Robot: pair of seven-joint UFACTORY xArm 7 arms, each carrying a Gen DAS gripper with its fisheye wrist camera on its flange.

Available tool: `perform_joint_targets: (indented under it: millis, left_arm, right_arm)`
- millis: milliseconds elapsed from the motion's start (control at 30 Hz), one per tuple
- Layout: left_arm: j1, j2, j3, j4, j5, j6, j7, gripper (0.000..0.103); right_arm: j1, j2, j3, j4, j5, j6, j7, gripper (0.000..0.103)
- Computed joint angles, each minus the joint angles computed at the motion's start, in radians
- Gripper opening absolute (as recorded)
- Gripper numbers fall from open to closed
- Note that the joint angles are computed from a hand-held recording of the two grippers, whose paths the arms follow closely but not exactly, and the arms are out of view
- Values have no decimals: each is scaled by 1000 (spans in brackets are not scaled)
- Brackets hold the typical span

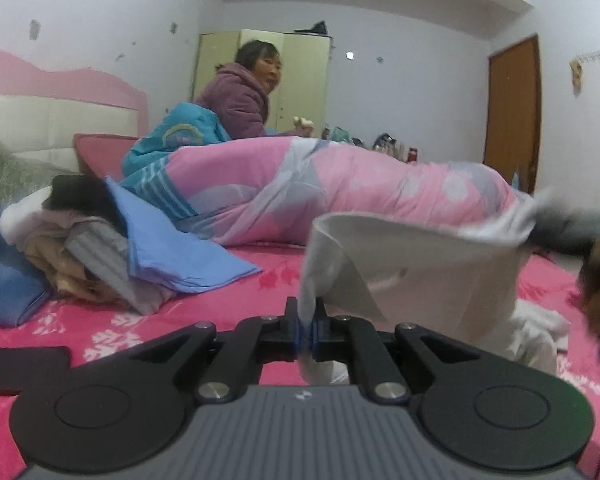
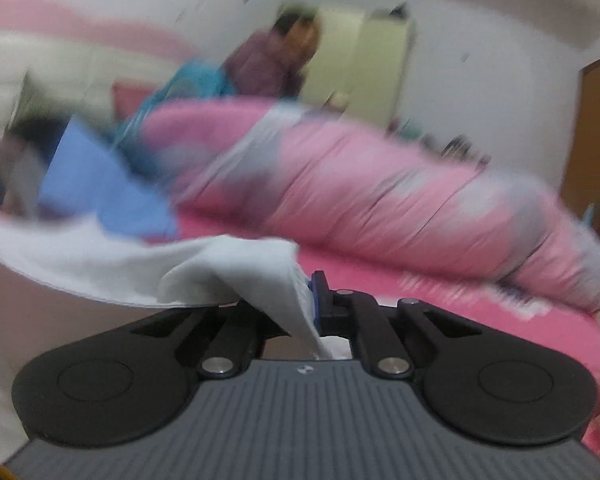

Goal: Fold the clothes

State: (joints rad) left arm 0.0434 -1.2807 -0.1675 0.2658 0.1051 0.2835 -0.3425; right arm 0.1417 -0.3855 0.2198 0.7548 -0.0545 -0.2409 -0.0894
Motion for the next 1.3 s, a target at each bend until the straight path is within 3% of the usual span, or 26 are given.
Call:
perform_joint_targets:
  millis: [100, 167, 267, 367, 500, 767, 867, 933, 1100, 1167, 1233, 1300]
  left_arm:
    - [33, 43, -56, 38, 24, -42, -14, 6]
    - [65, 69, -83, 72, 43, -108, -19, 6]
    - [172, 100, -152, 133, 76, -247, -33, 6]
    - [271, 125, -208, 209, 71, -337, -55, 6]
    - [317, 138, -234, 302, 33, -383, -84, 5]
    - [284, 126, -282, 393, 46, -358, -46, 5]
    - [284, 111, -298, 411, 50, -334, -44, 5]
    - [285, 105, -302, 423, 52, -320, -45, 5]
    - [282, 84, -320, 462, 59, -263, -55, 5]
    - [278, 84, -323, 482, 69, -241, -53, 6]
    - [269, 90, -320, 474, 82, -233, -45, 6]
    - [262, 100, -314, 459, 92, -232, -38, 6]
  right_arm:
    - [-32, -79, -7, -12, 20, -62, 11, 2]
    - [-1, -127, -66, -10, 17, -78, 20, 2]
    - [65, -203, -169, 0, -2, -55, 30, 2]
    - [282, -284, -372, 30, -38, 93, 0, 3]
    - [510, -418, -551, 32, 58, 341, -75, 6]
    - [681, -605, -661, -126, 218, 405, -212, 7]
    - [766, -672, -703, -144, 287, 456, -259, 26]
    - [799, -693, -712, -153, 314, 470, -299, 47]
    - [867, -695, -721, -148, 379, 450, -385, 48]
    - [888, -696, -729, -136, 417, 449, -401, 44]
    - [915, -721, -748, -118, 462, 477, -415, 32]
    - [968, -771, -777, -106, 519, 492, -436, 31]
